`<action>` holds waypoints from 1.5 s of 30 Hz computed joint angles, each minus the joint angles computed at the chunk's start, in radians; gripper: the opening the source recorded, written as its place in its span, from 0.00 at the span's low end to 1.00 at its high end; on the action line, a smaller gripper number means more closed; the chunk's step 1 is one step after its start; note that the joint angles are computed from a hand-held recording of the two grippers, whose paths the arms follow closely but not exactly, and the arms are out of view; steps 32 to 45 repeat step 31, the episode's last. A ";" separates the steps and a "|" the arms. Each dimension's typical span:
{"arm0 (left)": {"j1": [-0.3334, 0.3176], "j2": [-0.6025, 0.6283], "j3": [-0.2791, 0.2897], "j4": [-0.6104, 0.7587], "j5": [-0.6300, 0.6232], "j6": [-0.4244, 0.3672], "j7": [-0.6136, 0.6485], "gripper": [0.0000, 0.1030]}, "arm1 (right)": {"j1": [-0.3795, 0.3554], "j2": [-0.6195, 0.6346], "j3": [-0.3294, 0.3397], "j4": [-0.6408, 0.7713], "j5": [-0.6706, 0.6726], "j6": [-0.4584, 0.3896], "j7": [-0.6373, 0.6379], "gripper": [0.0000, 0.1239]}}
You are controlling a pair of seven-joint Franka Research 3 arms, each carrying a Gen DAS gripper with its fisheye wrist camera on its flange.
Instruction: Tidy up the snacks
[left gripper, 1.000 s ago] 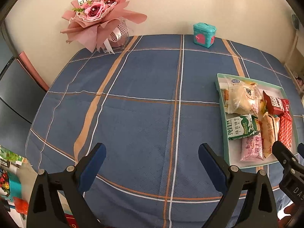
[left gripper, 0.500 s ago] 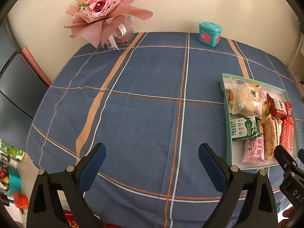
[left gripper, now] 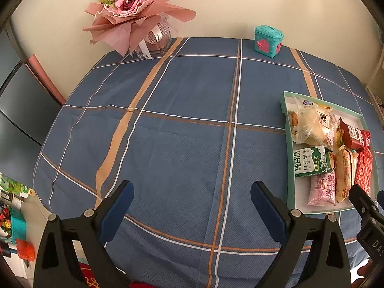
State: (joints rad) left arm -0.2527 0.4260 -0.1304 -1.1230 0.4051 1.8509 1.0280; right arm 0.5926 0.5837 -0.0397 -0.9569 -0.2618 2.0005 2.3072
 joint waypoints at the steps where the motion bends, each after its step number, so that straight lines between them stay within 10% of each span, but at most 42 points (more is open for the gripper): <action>1: 0.000 0.001 0.000 0.001 0.000 -0.001 0.001 0.95 | 0.000 0.001 0.000 0.001 0.000 -0.001 0.000 0.83; 26: -0.008 0.018 0.004 0.028 0.005 -0.043 -0.023 0.95 | 0.001 0.010 0.000 0.014 0.005 -0.014 -0.009 0.83; 30: 0.016 -0.040 -0.005 -0.068 -0.015 0.068 -0.037 0.95 | 0.001 0.011 0.000 0.015 0.006 -0.015 -0.010 0.83; 45: 0.019 -0.040 -0.007 -0.069 -0.020 0.071 -0.035 0.95 | 0.000 0.010 0.000 0.013 0.007 -0.014 -0.010 0.83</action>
